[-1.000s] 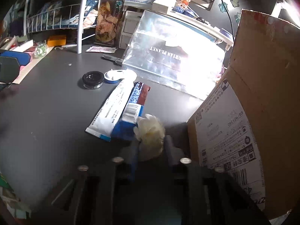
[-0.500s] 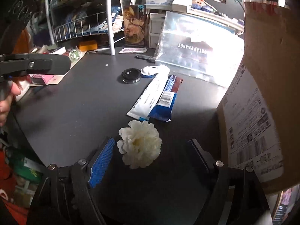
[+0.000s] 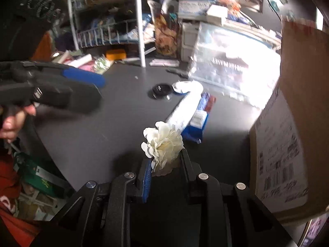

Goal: Organize objects
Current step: 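Carry the white flower into the box and open the right gripper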

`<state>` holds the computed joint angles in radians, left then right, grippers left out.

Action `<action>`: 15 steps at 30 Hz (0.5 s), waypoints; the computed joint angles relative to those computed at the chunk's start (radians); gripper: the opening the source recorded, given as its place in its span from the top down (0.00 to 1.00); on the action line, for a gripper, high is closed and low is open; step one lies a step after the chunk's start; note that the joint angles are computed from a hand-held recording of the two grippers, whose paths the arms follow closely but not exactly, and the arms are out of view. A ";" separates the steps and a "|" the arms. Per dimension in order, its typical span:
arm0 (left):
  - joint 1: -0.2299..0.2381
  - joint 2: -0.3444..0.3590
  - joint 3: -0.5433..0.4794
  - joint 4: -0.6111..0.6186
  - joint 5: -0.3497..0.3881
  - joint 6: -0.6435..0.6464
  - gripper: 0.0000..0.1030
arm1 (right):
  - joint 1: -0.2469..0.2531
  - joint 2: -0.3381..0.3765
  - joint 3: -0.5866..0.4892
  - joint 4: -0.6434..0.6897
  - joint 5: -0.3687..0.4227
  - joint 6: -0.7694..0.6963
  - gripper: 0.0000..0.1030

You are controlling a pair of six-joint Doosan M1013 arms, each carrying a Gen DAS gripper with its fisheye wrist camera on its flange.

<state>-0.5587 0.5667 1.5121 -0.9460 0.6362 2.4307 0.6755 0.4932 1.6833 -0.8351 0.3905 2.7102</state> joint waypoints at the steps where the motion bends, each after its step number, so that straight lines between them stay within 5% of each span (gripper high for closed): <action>1: 0.002 0.000 -0.006 -0.028 0.025 0.021 0.16 | 0.000 -0.008 0.001 -0.010 -0.012 -0.009 0.81; 12: 0.001 -0.001 -0.112 -0.162 0.184 0.109 0.68 | 0.006 -0.109 -0.007 -0.208 -0.035 -0.039 0.81; 15: -0.015 0.015 -0.169 -0.134 0.203 0.093 0.71 | 0.003 -0.130 0.001 -0.284 0.000 0.005 0.81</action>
